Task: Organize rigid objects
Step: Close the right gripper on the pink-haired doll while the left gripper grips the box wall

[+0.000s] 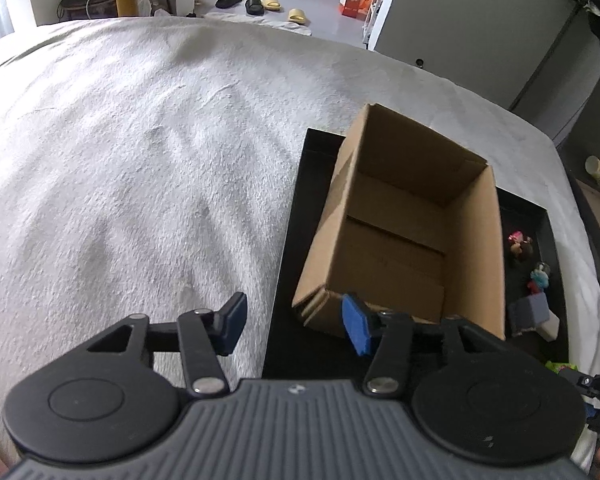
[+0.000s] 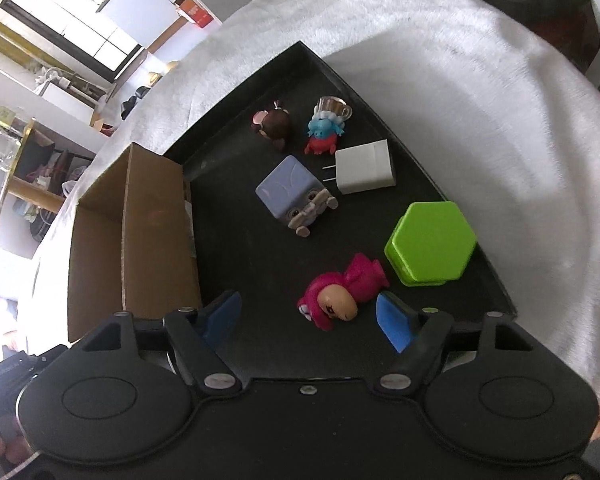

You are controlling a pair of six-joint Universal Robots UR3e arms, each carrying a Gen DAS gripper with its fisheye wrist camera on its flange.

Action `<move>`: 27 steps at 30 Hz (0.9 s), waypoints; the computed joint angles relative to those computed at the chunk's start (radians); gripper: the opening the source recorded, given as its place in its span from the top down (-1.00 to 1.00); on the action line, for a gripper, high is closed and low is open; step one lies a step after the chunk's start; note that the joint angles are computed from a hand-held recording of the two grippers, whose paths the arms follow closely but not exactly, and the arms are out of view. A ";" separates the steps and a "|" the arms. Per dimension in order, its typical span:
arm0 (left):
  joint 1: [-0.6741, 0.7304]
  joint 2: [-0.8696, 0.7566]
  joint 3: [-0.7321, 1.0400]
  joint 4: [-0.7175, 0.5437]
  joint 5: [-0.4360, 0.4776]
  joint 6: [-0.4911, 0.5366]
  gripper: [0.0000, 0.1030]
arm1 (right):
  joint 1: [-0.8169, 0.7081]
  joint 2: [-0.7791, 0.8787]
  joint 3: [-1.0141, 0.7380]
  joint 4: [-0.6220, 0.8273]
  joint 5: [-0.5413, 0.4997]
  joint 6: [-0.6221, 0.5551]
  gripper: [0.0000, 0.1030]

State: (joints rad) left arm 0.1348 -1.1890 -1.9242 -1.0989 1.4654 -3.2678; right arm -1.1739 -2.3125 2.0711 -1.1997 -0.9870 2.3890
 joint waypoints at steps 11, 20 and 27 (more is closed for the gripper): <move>-0.016 -0.147 0.048 0.089 -0.020 0.020 0.09 | 0.146 0.079 0.122 -0.301 -0.013 0.217 -0.42; -0.029 -0.236 0.070 0.080 -0.003 0.052 0.49 | 0.207 0.132 0.159 -0.410 -0.037 0.260 -0.43; -0.075 -0.203 0.026 0.135 0.037 0.091 0.79 | 0.233 0.164 0.181 -0.452 -0.050 0.263 0.19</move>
